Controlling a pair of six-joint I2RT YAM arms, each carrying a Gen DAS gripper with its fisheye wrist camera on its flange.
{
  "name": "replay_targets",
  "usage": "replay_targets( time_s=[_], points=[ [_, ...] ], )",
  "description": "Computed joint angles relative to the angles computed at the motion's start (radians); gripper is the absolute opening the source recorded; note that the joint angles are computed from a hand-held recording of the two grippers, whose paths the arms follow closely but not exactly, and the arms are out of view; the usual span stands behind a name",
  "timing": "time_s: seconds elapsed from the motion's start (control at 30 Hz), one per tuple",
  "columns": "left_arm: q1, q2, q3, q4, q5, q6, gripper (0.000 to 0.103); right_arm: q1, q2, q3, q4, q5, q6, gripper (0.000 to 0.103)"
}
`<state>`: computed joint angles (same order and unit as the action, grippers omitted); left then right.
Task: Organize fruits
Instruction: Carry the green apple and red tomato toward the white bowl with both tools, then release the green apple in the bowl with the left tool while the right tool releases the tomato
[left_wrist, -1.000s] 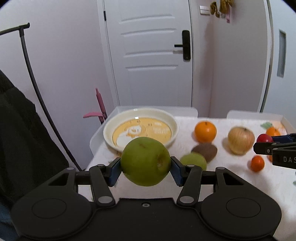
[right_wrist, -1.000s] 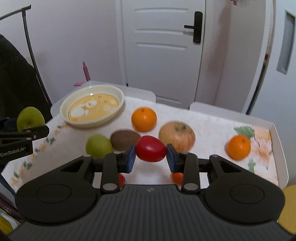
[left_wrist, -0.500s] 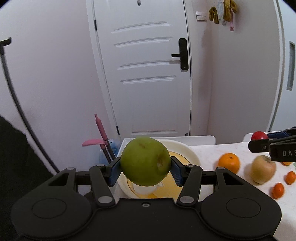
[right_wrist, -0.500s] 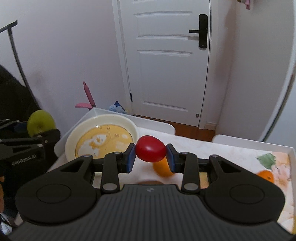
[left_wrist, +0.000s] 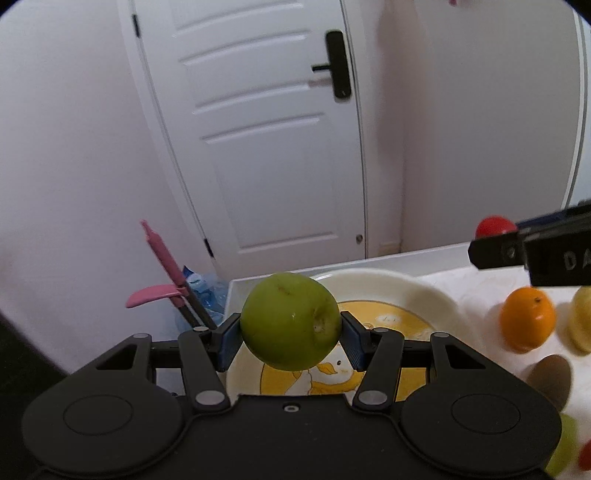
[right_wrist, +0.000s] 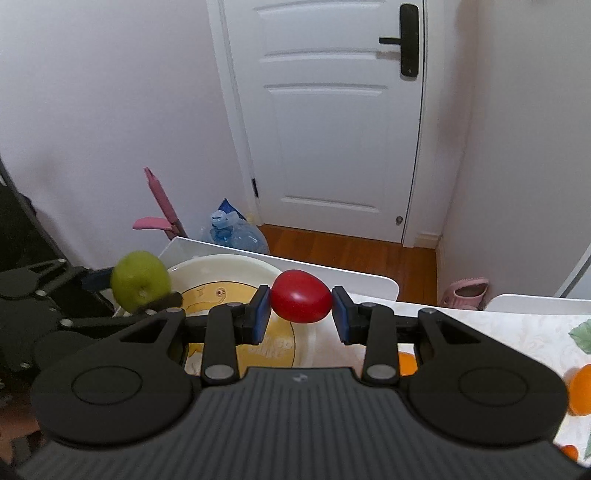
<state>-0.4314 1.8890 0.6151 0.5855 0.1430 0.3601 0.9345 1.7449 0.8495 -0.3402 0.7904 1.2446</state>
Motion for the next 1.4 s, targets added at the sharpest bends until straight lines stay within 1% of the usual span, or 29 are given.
replay_targets(
  time_s=[0.17, 0.27, 0.47, 0.5, 0.53, 0.57, 0.6, 0.83, 1.03, 1.2, 1.4],
  points=[
    [-0.015, 0.140, 0.113, -0.014, 0.008, 0.045, 0.060, -0.037, 0.042, -0.002, 0.039, -0.022, -0.010, 0.050],
    [-0.018, 0.187, 0.161, -0.032, 0.015, 0.056, 0.060, -0.050, 0.049, -0.011, 0.044, -0.033, 0.001, 0.050],
    [-0.022, 0.230, 0.211, -0.064, 0.021, 0.058, 0.061, -0.063, 0.064, -0.017, 0.050, -0.044, 0.014, 0.050],
    [-0.021, 0.230, 0.210, -0.054, 0.027, 0.060, 0.071, -0.064, 0.065, -0.016, 0.050, -0.045, 0.015, 0.050],
    [-0.020, 0.223, 0.203, -0.043, 0.027, 0.064, 0.089, -0.065, 0.064, -0.017, 0.051, -0.045, 0.015, 0.050],
    [-0.016, 0.215, 0.186, -0.016, 0.031, 0.066, 0.095, -0.066, 0.059, -0.019, 0.051, -0.046, 0.014, 0.050],
    [-0.011, 0.206, 0.171, 0.003, 0.039, 0.068, 0.097, -0.068, 0.056, -0.021, 0.055, -0.048, 0.009, 0.050],
    [0.044, 0.114, 0.127, -0.063, 0.072, 0.042, 0.097, -0.078, 0.054, -0.036, 0.110, -0.063, -0.057, 0.050],
    [0.082, 0.020, 0.028, -0.064, 0.077, 0.003, 0.097, -0.101, 0.074, -0.048, 0.219, -0.107, -0.173, 0.050],
    [0.102, -0.042, -0.045, -0.053, 0.069, -0.002, 0.097, -0.113, 0.131, -0.031, 0.308, -0.142, -0.268, 0.050],
    [0.124, -0.064, -0.075, -0.053, 0.069, -0.002, 0.097, -0.140, 0.237, 0.009, 0.419, -0.193, -0.399, 0.050]
  ],
)
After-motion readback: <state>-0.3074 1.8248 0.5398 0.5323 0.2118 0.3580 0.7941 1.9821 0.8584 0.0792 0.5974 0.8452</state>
